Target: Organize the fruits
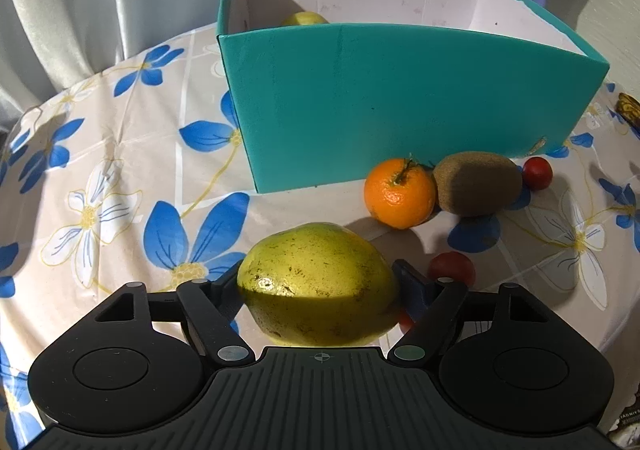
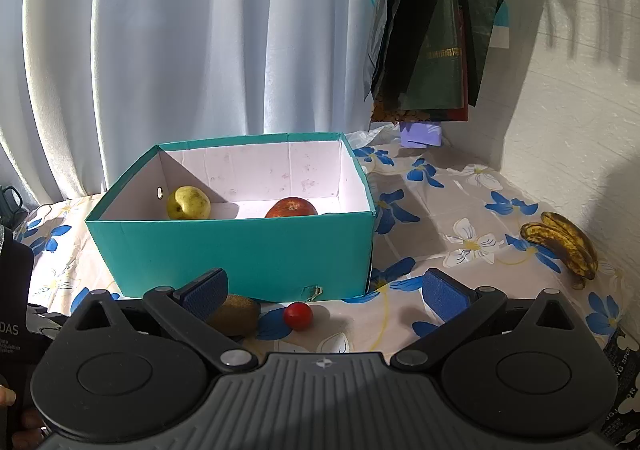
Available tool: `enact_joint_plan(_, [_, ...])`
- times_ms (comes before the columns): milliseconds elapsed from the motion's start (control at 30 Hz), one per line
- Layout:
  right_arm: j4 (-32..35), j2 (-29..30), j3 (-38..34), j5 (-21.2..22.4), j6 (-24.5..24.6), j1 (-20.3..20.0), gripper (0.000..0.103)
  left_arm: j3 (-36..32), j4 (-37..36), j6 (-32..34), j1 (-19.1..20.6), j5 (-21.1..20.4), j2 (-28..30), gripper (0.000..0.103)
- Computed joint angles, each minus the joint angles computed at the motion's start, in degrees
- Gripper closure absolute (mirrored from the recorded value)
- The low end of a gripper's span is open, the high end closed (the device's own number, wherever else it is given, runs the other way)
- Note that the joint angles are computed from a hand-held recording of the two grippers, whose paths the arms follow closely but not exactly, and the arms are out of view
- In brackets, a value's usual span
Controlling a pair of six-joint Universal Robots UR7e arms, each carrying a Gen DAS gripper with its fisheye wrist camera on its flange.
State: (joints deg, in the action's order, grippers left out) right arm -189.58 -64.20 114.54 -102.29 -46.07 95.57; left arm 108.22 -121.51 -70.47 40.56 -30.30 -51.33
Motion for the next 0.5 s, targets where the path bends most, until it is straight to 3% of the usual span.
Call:
enact_joint_plan(233, [0.23, 0.19, -0.14, -0.5, 0.03, 0.0, 0.0, 0.19, -2.39, 2.04, 0.0, -1.3, -0.78, 0.025])
enact_joint_plan(500, [-0.98, 1.63, -0.45, -2.29, -2.12, -0.05, 0.0, 0.53, -5.15, 4.98, -2.68, 0.48, -2.11, 0.025])
